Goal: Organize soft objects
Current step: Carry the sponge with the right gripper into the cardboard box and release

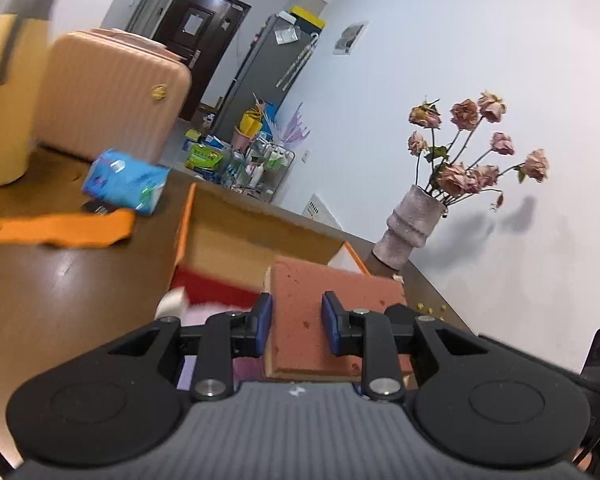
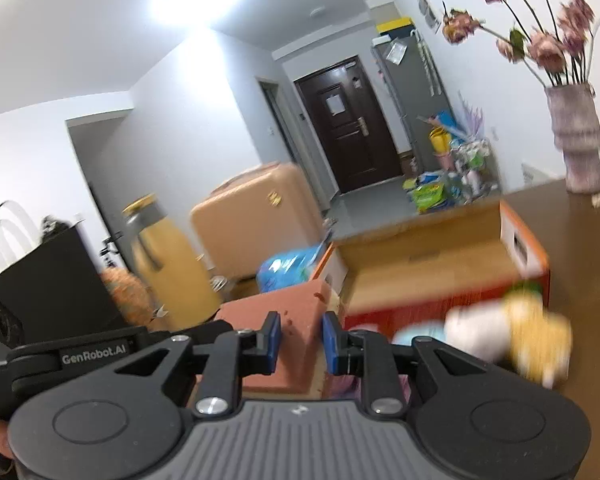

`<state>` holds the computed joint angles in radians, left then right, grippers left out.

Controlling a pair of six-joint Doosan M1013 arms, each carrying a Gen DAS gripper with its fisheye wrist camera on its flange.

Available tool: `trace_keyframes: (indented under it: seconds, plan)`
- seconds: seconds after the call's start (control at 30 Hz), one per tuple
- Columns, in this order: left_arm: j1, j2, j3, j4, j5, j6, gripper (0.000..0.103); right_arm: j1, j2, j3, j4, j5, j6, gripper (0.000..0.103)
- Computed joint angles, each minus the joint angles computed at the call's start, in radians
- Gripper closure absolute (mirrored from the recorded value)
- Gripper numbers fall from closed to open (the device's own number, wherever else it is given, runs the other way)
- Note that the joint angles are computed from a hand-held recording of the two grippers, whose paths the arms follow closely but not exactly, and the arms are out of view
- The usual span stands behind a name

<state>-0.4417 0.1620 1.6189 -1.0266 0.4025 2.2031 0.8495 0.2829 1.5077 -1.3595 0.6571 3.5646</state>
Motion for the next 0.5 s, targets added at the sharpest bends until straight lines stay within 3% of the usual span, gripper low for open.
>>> trace_keyframes:
  seconds: [0.13,0.27,0.33,0.5]
  plan:
    - [-0.005,0.135,-0.2,0.238,0.064,-0.239,0.076,-0.11,0.041,-0.108,0.213,-0.065,-0.221,0.081]
    - [0.007,0.308,-0.452,0.424,0.226,-0.459,0.076,-0.225,0.122,-0.256,0.576,-0.09,-0.559,0.081]
    - [0.013,0.399,-0.587,0.502,0.326,-0.562,0.076,-0.278,0.181,-0.347,0.771,-0.062,-0.719,0.081]
    - [0.003,0.575,-0.85,0.735,0.472,-0.707,0.076,-0.36,0.334,-0.553,1.066,0.047,-0.959,0.081]
